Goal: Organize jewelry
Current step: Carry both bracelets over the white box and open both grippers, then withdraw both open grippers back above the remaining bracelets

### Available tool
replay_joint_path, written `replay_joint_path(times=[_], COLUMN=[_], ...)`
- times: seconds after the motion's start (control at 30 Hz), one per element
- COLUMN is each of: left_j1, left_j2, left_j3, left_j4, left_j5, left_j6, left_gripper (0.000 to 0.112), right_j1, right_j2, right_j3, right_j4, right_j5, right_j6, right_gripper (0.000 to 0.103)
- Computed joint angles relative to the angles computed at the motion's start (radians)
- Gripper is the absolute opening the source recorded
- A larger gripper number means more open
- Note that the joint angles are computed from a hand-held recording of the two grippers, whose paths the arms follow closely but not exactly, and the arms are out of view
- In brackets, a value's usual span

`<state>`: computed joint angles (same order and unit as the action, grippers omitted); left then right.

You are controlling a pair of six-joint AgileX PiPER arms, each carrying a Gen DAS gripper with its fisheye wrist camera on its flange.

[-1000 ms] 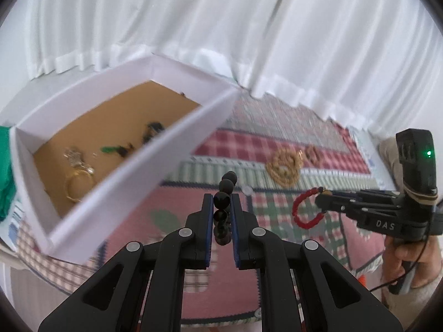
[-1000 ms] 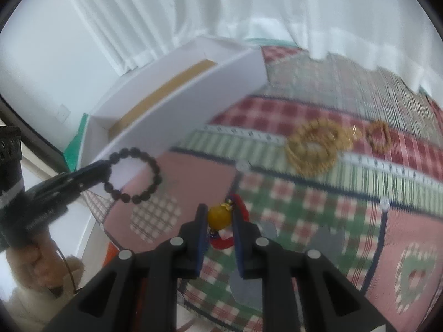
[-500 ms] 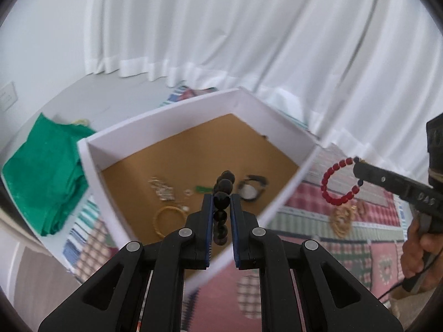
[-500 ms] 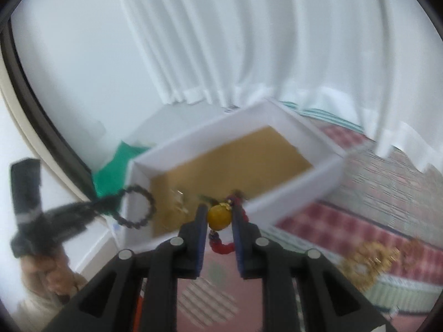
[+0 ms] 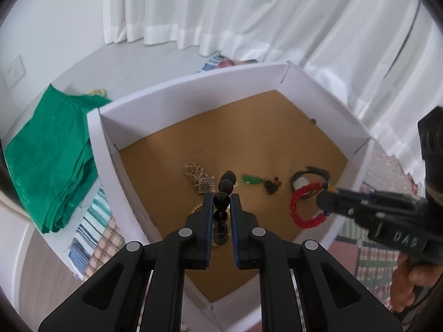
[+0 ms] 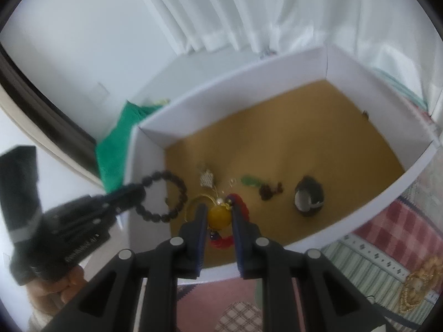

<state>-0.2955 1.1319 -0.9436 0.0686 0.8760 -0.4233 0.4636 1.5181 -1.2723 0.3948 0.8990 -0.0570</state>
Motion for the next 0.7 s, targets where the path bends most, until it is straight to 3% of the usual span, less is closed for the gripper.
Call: replay_joint_path(times=[0.17,0.23,0.27,0.3,0.37,0.4,0.47,0.6,0.7], left_j1=[-0.017,-0.045,-0.062,-0.098,-0.164,-0.194,-0.316,-0.644,-0.856], left_j2=[0.034,0.019,0.001,-0.029,-0.066,-0.081,-0.114,-0.129,-0.073], left_j3=[0.022,0.018,0.021,0.024,0.022,0.018,0.011,0.007,0.002], left_j4=[0.063,0.115,0.142,0.191,0.262,0.284,0.366,0.534,0.594], left_j5=[-0.026,-0.004,0.001,0.011,0.035,0.049,0.094,0.190,0.211], left_j6=[-0.063,-0.132,-0.168,-0.228,-0.306,-0.334,-0.452,-0.722,-0.882], left_gripper=[0.014,0.050,0.059,0.070,0.075,0.078,0.086,0.092,0.092], right_j1=[0.023,0.032,0.038,0.037,0.027,0.024,0.022,0.002,-0.064], right_j2=[0.063,0.056,0.031,0.007,-0.054,-0.081,-0.167,-0.364,-0.526], right_j3=[0.021,0.021,0.033,0.043,0.060,0.067,0.102,0.227,0.339], right_j4=[-0.024,-0.074,-0.121,-0.139,-0.169,-0.188,-0.266,-0.373,-0.403], right_j5=[-0.039,-0.046,-0.059,-0.068,-0.064,-0.055,-0.039,-0.022,0.013], right_j6=[0.015,0.057,0.101,0.117,0.139,0.153,0.211,0.269,0.257], right_gripper=[0.021,0.040,0.049,0.050,0.053,0.061,0.071,0.071,0.071])
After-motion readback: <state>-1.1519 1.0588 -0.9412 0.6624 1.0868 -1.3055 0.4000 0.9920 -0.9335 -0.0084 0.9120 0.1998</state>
